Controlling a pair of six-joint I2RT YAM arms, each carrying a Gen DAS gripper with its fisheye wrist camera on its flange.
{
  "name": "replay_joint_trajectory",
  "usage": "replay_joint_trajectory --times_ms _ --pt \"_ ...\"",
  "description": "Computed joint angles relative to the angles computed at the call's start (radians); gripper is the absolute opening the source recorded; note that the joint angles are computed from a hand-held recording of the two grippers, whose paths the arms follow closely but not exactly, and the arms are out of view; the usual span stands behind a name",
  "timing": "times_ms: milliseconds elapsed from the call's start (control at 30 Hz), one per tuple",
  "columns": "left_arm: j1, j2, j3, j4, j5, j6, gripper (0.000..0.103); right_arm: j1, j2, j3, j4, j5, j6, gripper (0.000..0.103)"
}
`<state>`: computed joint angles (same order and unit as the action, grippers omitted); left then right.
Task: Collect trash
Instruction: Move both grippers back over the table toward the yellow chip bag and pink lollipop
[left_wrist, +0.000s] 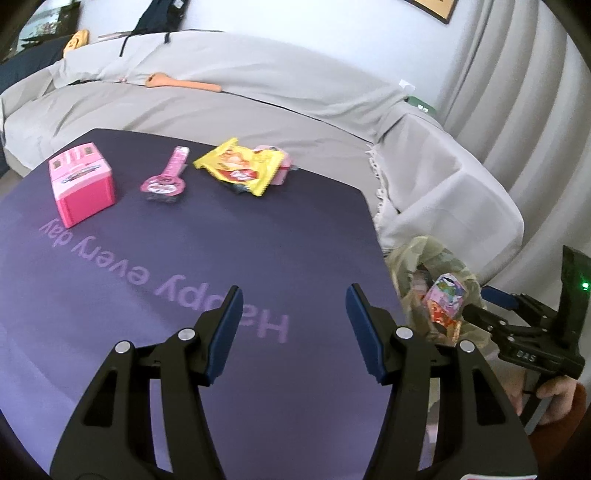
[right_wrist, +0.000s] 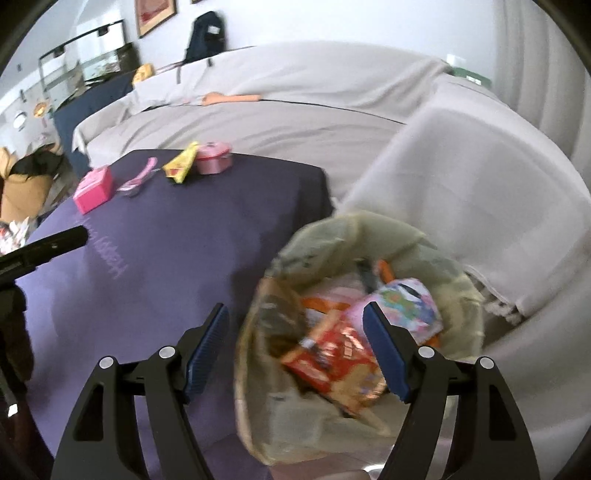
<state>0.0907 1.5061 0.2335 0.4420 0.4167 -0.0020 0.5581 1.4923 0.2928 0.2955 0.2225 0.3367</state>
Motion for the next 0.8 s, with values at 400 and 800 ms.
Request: replay_joint_trajectory --times_ms 400,800 --pt "0.267 0.301 0.250 0.079 0.067 0.150 0.055 0.080 0.262 0.207 0.093 -0.024 0.035 0.071" --pt "0.092 0.644 0.751 -0.212 -0.239 0.063 0.055 -0.044 0.492 0.534 -0.024 -0.060 0.015 0.071"
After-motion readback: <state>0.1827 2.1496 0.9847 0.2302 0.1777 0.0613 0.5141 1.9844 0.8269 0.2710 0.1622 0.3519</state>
